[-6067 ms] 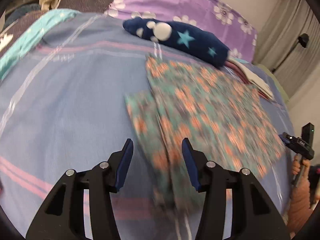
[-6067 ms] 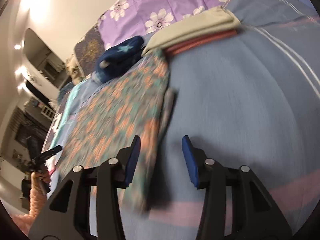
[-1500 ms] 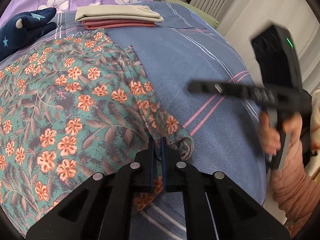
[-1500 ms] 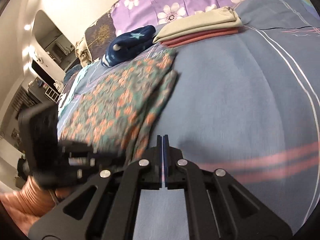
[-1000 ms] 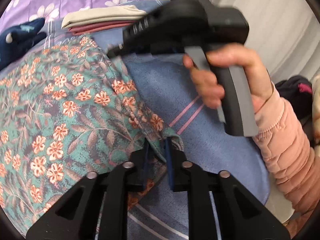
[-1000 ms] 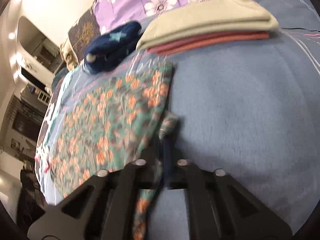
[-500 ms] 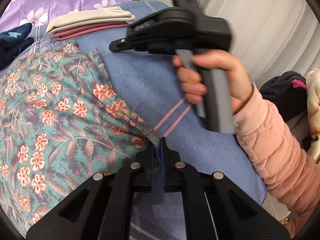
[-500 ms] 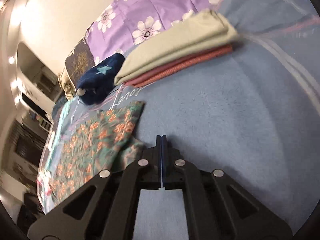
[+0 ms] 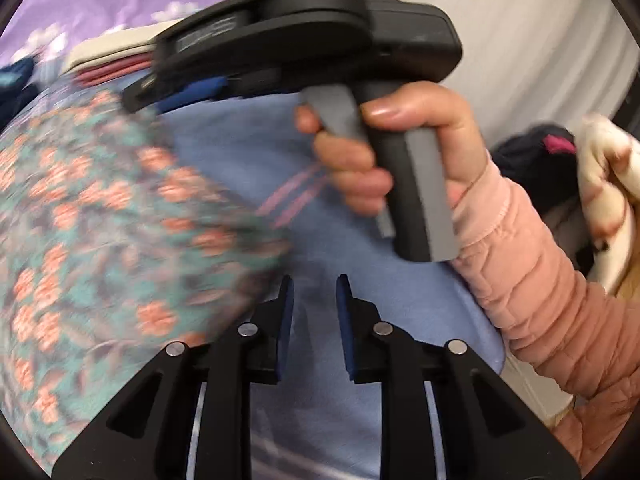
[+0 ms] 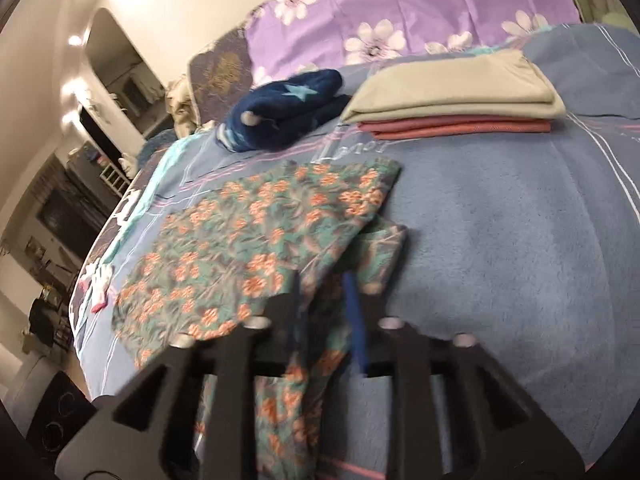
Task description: Fold small clothes
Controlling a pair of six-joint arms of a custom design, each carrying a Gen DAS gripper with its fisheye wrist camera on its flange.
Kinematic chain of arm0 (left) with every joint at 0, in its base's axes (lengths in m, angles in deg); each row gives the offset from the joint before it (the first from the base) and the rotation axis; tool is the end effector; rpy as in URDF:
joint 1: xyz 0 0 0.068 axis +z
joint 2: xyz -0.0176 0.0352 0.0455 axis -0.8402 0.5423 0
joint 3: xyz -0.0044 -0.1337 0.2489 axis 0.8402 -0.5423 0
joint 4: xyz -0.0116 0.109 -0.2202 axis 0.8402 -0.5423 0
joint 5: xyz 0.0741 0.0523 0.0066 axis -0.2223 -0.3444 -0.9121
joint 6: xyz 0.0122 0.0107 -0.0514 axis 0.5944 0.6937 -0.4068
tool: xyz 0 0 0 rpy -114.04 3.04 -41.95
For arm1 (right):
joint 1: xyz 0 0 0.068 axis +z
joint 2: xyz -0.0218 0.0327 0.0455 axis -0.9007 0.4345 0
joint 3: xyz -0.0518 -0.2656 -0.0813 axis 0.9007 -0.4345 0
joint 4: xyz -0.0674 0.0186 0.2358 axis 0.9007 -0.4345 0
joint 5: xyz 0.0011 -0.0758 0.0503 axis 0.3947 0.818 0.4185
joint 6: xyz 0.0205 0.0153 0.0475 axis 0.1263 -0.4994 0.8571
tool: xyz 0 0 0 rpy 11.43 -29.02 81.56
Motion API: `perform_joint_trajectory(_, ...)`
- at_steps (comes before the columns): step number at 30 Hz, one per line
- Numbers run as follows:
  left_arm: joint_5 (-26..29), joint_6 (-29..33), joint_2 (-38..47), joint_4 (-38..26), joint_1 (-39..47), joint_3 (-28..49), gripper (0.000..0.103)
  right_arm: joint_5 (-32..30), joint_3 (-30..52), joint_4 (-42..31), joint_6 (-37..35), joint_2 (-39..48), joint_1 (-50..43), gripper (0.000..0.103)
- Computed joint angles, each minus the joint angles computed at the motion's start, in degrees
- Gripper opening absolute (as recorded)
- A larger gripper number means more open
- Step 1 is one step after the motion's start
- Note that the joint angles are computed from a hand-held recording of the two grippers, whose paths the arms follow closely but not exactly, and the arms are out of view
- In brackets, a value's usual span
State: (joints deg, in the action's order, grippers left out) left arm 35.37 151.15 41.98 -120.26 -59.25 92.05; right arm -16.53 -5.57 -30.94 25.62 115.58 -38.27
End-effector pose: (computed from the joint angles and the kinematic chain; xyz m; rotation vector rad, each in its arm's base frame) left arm 0.3161 -0.0356 0.1994 1.4842 2.1990 -0.9212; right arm 0.3200 0.1539 0.2069 0.3387 2.2625 0.5835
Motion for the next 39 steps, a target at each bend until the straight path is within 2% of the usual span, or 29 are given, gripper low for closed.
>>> perform_joint_trajectory(3, 0.78, -6.31, 0.8, 3.57, 1.07, 2.31, 0.021, -4.62, 1.98, 1.49, 4.14, 2.63, -4.92, 0.042)
perform_joint_trajectory(5, -0.26, -10.71, 0.79, 9.51, -0.21, 1.85, 0.021, -6.42, 7.6, -2.34, 6.36, 6.92, -8.11, 0.05)
perform_joint_trajectory(6, -1.11, -11.87, 1.72, 10.04, -1.29, 2.27, 0.021, -8.01, 11.04, -4.54, 7.33, 9.9, -9.59, 0.059)
perform_joint_trajectory(8, -2.65, -13.52, 3.42, 11.23, -3.38, 2.3, 0.022, -10.33, 14.63, -5.34, 7.99, 13.58, -10.78, 0.062)
perform_joint_trajectory(9, -2.76, -14.14, 2.84, 13.97, -4.21, 0.67, 0.022, -9.28, 16.63, -5.73, 7.6, 15.03, -10.67, 0.055)
perform_joint_trajectory(10, -2.74, -14.14, 2.03, 15.43, -4.51, -0.6, 0.023, -8.63, 18.31, -6.36, 6.64, 15.95, -10.41, 0.026)
perform_joint_trajectory(11, -2.73, -13.83, 1.32, 16.14, -4.6, -1.63, 0.024, -9.32, 20.01, -6.92, 5.29, 16.84, -10.34, 0.005)
perform_joint_trajectory(12, -2.71, -13.5, 1.07, 16.47, -4.8, -2.08, 0.024, -8.55, 21.36, -7.4, 4.31, 17.18, -10.01, 0.002)
perform_joint_trajectory(13, -2.57, -13.09, 1.02, 16.42, -4.79, -2.29, 0.024, -2.04, 22.1, -7.95, 2.49, 16.1, -8.67, 0.002)
perform_joint_trajectory(15, -1.77, -9.41, -0.92, 14.67, -2.37, -4.77, 0.024, 3.38, 23.49, -9.72, 0.07, 15.71, -8.15, 0.002)
perform_joint_trajectory(18, -1.57, -6.92, -3.41, 14.82, -1.06, -8.11, 0.028, 12.75, 29.98, -19.98, -1.12, 19.09, -7.92, 0.0)
perform_joint_trajectory(19, -1.44, -7.01, -3.56, 15.34, -1.31, -8.49, 0.029, 12.55, 30.37, -21.19, -1.34, 19.6, -8.14, 0.001)
perform_joint_trajectory(21, -1.05, -8.32, -4.67, 16.58, -2.34, -10.05, 0.03, 10.98, 27.2, -19.51, -0.1, 18.18, -8.11, 0.004)
perform_joint_trajectory(22, -0.42, -5.54, -3.95, 13.82, -0.25, -8.83, 0.032, 10.02, 23.14, -15.96, 0.6, 15.72, -7.64, 0.004)
perform_joint_trajectory(26, 0.82, -5.92, -2.79, 12.52, -0.21, -7.56, 0.033, 9.76, 11.98, -8.14, 0.25, 6.63, -1.08, 0.007)
perform_joint_trajectory(29, 1.64, -4.62, -1.16, 10.43, 1.6, -5.42, 0.034, 14.83, 7.62, -10.23, -0.57, 2.2, 7.28, 0.021)
perform_joint_trajectory(31, 3.05, -1.14, 0.3, 6.53, 4.82, -3.22, 0.035, 17.38, 5.13, -11.23, 0.88, 0.93, 12.07, 0.023)
perform_joint_trajectory(34, 5.09, 5.61, 2.52, 1.34, 12.88, -0.03, 0.043, 18.18, 2.09, -11.83, 4.9, 0.63, 15.91, 0.024)
perform_joint_trajectory(36, 5.65, 8.36, 3.75, -1.52, 18.54, 2.81, 0.043, 19.7, 2.98, -15.53, 7.21, 3.37, 17.4, 0.025)
perform_joint_trajectory(37, 5.99, 9.31, 4.64, -3.19, 21.59, 4.91, 0.043, 21.43, 3.29, -16.55, 7.89, 3.97, 18.14, 0.029)
perform_joint_trajectory(39, 6.89, 10.95, 8.0, -6.91, 28.38, 10.94, 0.043, 23.18, 5.27, -18.88, 8.26, 4.9, 18.91, 0.029)
